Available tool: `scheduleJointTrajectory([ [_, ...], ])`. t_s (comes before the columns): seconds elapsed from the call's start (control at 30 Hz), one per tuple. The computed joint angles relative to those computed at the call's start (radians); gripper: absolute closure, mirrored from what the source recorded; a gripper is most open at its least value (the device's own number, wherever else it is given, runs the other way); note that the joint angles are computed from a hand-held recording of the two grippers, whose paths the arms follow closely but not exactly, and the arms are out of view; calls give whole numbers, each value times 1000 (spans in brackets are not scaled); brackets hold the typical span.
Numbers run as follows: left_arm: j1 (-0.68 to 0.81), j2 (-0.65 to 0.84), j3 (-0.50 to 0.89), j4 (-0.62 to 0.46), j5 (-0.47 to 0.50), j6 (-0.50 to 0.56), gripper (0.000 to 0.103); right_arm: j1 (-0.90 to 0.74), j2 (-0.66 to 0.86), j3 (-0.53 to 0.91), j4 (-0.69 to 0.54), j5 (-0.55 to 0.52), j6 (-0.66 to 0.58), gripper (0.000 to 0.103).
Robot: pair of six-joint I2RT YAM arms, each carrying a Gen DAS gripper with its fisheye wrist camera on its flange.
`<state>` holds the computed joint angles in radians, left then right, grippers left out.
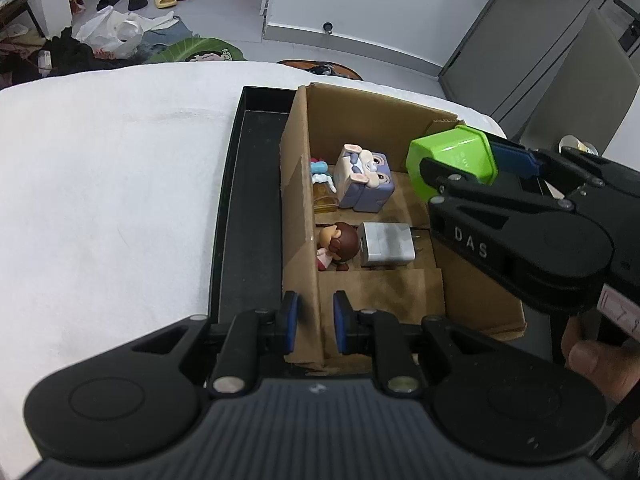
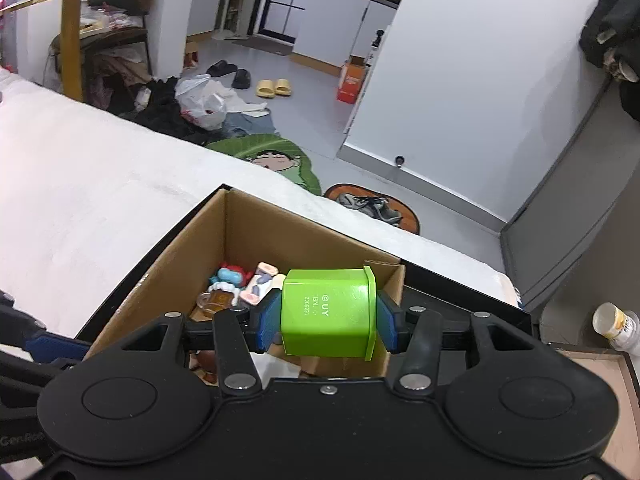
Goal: Organize rigid objects
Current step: 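Lift and carry the green cube with the right gripper over the box, then lower the green cube into the box and open the right gripper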
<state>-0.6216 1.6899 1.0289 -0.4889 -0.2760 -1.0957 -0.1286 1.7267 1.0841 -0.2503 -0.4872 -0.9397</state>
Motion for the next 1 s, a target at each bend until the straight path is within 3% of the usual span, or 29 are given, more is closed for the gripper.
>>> scheduleJointTrajectory([
  [0.13,5,5,7,-5,5,0,85,9,22,22,-36,24,-5,54],
  [0.33,6,1,3,-3,7,-3,85,38,26,-29,38,93,-17,54],
  [0.57,7,-3,-1,-2,13,0,85,51,57,-14,8,154,-17,54],
  [0.8,17,6,-3,-2,25,-1,85,48,32,-53,60,152,-29,50],
  [1.0,16,16,3,-13,23,-5,85,19,4,3,-56,75,-22,50],
])
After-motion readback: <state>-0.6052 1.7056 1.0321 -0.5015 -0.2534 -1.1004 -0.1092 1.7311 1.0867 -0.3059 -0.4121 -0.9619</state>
